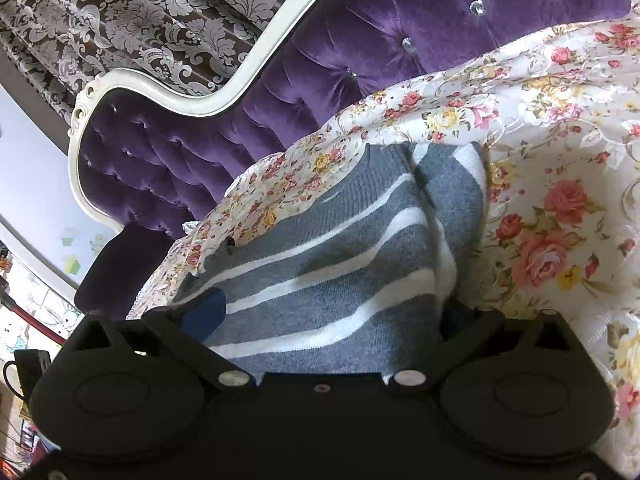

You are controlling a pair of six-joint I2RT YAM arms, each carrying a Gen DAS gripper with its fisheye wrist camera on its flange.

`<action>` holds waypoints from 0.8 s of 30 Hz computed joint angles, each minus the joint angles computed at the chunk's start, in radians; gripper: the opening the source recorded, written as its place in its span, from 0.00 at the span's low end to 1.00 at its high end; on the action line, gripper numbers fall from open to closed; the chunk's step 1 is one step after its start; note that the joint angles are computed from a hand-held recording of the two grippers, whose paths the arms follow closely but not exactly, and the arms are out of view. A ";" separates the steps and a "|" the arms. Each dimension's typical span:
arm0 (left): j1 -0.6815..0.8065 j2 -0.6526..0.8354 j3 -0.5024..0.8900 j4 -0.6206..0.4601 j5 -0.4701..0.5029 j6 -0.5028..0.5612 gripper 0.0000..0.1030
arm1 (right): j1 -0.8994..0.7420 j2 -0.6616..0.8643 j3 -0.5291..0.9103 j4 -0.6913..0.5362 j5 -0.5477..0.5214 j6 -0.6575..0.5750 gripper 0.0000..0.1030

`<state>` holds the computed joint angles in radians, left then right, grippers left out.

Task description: Fold small clothes

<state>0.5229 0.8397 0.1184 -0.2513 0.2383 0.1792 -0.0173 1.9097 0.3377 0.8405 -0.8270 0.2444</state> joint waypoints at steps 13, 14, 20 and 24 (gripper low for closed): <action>-0.022 -0.037 -0.011 0.000 -0.009 -0.020 0.99 | -0.004 0.032 -0.027 0.107 0.002 0.066 1.00; -0.002 -0.035 -0.002 -0.013 0.010 -0.013 0.98 | -0.008 0.034 -0.026 0.103 -0.005 0.061 1.00; 0.145 -0.161 0.037 -0.159 0.088 0.042 0.89 | -0.027 0.019 0.001 0.009 -0.055 -0.017 1.00; 0.240 -0.183 0.070 -0.200 0.110 0.108 0.89 | -0.019 -0.019 0.026 -0.083 -0.039 -0.003 0.98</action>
<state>0.7628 0.6570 0.1886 -0.4514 0.3485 0.2877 -0.0368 1.8911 0.3641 0.7579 -0.8664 0.2418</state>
